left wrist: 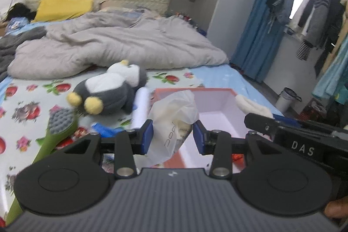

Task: Organize soft objects
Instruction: 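Carry the plastic bag with the left tool over the shoebox while the right tool carries the scrunchie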

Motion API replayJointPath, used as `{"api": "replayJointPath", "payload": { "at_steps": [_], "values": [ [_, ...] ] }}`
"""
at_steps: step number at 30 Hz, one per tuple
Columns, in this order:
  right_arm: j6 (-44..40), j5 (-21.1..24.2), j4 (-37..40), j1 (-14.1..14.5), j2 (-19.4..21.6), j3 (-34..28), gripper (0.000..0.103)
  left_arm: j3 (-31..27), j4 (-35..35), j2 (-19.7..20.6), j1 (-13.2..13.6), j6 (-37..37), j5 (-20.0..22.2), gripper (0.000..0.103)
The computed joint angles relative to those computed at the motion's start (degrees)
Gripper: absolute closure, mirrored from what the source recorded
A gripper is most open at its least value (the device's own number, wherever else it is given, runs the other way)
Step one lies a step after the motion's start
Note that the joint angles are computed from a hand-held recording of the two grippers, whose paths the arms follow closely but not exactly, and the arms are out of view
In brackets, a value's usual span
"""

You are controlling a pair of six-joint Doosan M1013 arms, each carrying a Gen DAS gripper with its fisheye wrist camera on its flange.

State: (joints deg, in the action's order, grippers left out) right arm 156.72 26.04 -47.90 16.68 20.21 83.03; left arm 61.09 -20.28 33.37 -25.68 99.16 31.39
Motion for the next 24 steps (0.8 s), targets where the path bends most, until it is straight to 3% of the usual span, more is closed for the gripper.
{"api": "replayJointPath", "payload": {
  "at_steps": [6,12,24],
  "values": [
    [3.0,0.7,-3.6,-1.9,-1.3,1.1,0.065,-5.4,-3.4,3.0,-1.2,1.4,2.7,0.057],
    [0.4,2.4,0.5,-4.3,-1.5,1.7,0.065,-10.9,-4.1,6.3,-2.3,1.6,7.1,0.057],
    [-13.3,8.0,20.3,-9.2,4.2,-0.9,0.065,-29.7,1.0,20.2,-3.5,-5.1,24.0,0.057]
  ]
}}
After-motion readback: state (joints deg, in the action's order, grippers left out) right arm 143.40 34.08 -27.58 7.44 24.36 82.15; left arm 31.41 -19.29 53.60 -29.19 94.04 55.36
